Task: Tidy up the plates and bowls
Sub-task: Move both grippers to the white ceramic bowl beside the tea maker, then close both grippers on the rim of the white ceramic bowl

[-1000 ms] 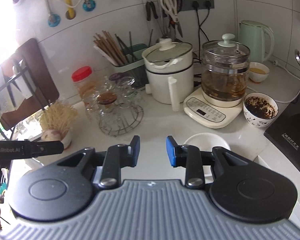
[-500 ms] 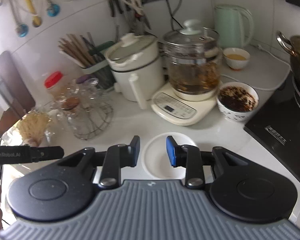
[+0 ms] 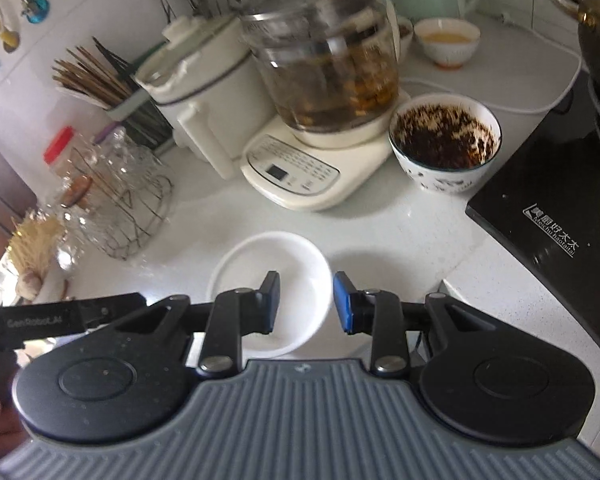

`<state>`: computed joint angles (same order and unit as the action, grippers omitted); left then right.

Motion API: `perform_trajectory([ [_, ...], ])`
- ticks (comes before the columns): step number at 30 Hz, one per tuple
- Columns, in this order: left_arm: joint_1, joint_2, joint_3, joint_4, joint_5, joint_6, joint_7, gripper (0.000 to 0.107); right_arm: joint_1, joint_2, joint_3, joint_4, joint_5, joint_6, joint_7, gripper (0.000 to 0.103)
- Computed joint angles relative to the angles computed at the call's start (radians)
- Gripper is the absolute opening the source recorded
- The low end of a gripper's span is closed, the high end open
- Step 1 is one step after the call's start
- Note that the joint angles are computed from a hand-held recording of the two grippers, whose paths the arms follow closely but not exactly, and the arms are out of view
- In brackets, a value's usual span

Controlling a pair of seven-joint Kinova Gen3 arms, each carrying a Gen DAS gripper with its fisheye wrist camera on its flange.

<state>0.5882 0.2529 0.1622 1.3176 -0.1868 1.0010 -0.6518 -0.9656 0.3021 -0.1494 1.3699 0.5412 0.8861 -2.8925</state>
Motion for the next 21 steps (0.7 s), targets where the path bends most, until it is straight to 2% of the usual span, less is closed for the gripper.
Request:
perform_trajectory([
  [4, -0.02, 0.025, 0.001, 0.024, 0.051, -0.052, 0.006, 0.048, 0.072, 0.011, -0.018, 0.026, -0.11, -0.067, 0.075, 0.033],
  [8, -0.037, 0.05, 0.003, 0.019, 0.092, -0.061, -0.024, 0.048, 0.118, 0.031, -0.021, 0.034, -0.215, -0.105, 0.137, 0.034],
  [11, -0.047, 0.068, 0.0, 0.013, 0.114, -0.063, -0.051, 0.048, 0.112, 0.028, 0.005, 0.071, -0.232, -0.168, 0.1, 0.067],
  [13, -0.051, 0.077, -0.002, 0.013, 0.123, -0.072, -0.067, 0.048, 0.12, 0.029, 0.008, 0.093, -0.242, -0.215, 0.1, 0.066],
  [16, -0.061, 0.084, -0.005, 0.03, 0.145, -0.101, -0.087, 0.048, 0.086, 0.037, 0.045, 0.108, -0.197, -0.243, 0.05, 0.066],
  [19, -0.068, 0.095, -0.01, 0.039, 0.16, -0.123, -0.093, 0.048, 0.098, 0.051, 0.046, 0.116, -0.207, -0.266, 0.043, 0.064],
  [21, -0.077, 0.1, -0.008, 0.043, 0.175, -0.132, -0.105, 0.048, 0.111, 0.061, 0.042, 0.114, -0.232, -0.268, 0.047, 0.053],
])
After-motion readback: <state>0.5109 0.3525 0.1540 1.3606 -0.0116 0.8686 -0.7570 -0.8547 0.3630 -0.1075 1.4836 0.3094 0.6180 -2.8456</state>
